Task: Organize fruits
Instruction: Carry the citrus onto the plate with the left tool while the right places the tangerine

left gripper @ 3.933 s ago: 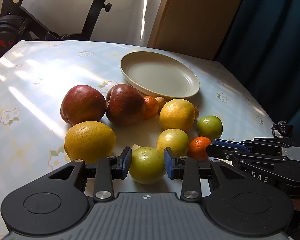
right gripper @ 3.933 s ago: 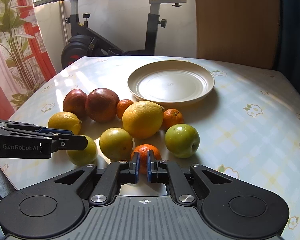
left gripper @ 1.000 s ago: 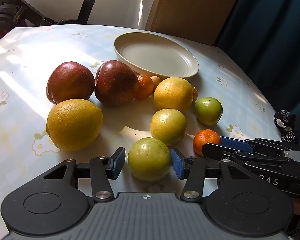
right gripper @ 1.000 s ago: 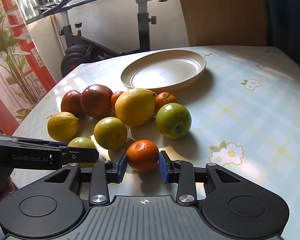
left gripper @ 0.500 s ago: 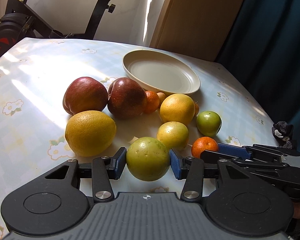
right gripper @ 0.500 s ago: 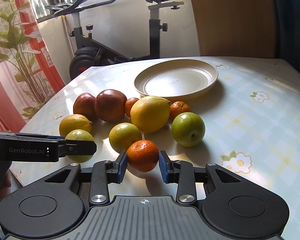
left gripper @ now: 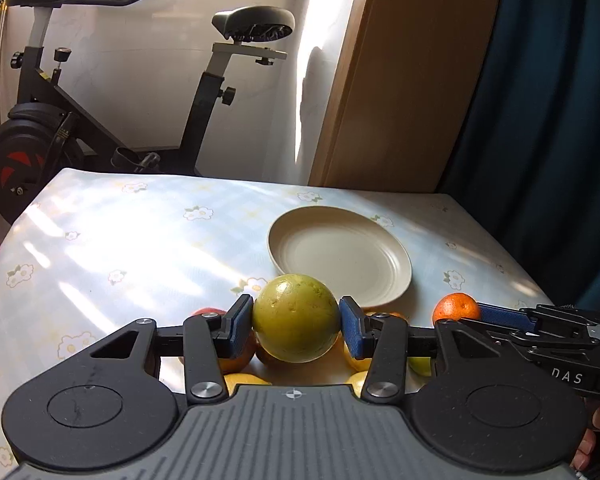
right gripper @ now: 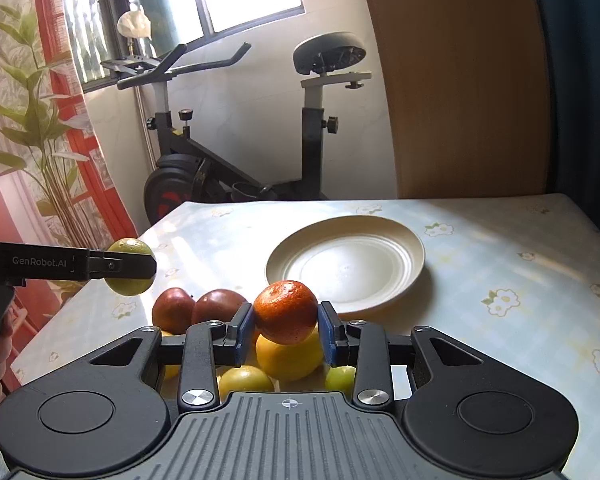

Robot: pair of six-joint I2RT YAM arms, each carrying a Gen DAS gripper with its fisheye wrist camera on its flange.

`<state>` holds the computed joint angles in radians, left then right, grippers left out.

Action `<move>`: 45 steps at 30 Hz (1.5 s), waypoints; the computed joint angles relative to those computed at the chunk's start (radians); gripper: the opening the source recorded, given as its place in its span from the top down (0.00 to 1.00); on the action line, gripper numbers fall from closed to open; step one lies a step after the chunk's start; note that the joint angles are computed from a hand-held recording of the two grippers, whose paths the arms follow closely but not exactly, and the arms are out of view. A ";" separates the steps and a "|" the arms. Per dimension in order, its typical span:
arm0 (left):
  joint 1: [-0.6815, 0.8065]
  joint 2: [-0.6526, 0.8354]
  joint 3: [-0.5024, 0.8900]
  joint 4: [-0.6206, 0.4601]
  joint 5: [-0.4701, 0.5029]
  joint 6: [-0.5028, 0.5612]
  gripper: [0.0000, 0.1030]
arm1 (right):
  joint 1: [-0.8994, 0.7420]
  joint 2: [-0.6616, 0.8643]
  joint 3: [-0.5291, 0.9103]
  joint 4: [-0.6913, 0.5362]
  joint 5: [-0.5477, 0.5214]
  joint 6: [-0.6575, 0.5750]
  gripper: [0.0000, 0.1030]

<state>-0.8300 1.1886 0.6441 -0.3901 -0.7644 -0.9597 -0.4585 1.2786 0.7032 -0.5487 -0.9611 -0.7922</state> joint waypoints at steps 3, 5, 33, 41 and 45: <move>0.050 -0.059 0.036 -0.011 -0.005 0.080 0.52 | 0.032 0.026 0.050 0.061 -0.008 0.079 0.70; 0.079 -0.058 0.064 -0.003 -0.003 0.137 0.52 | 0.062 0.048 0.070 0.122 0.010 0.131 0.70; 0.636 0.748 0.490 0.344 0.623 0.503 0.52 | 0.376 0.799 0.622 0.284 0.354 0.244 0.70; 0.660 0.844 0.570 0.361 0.684 0.520 0.52 | 0.382 0.891 0.710 0.281 0.367 0.259 0.70; 0.664 0.859 0.589 0.343 0.707 0.515 0.52 | 0.388 0.883 0.692 0.298 0.378 0.239 0.69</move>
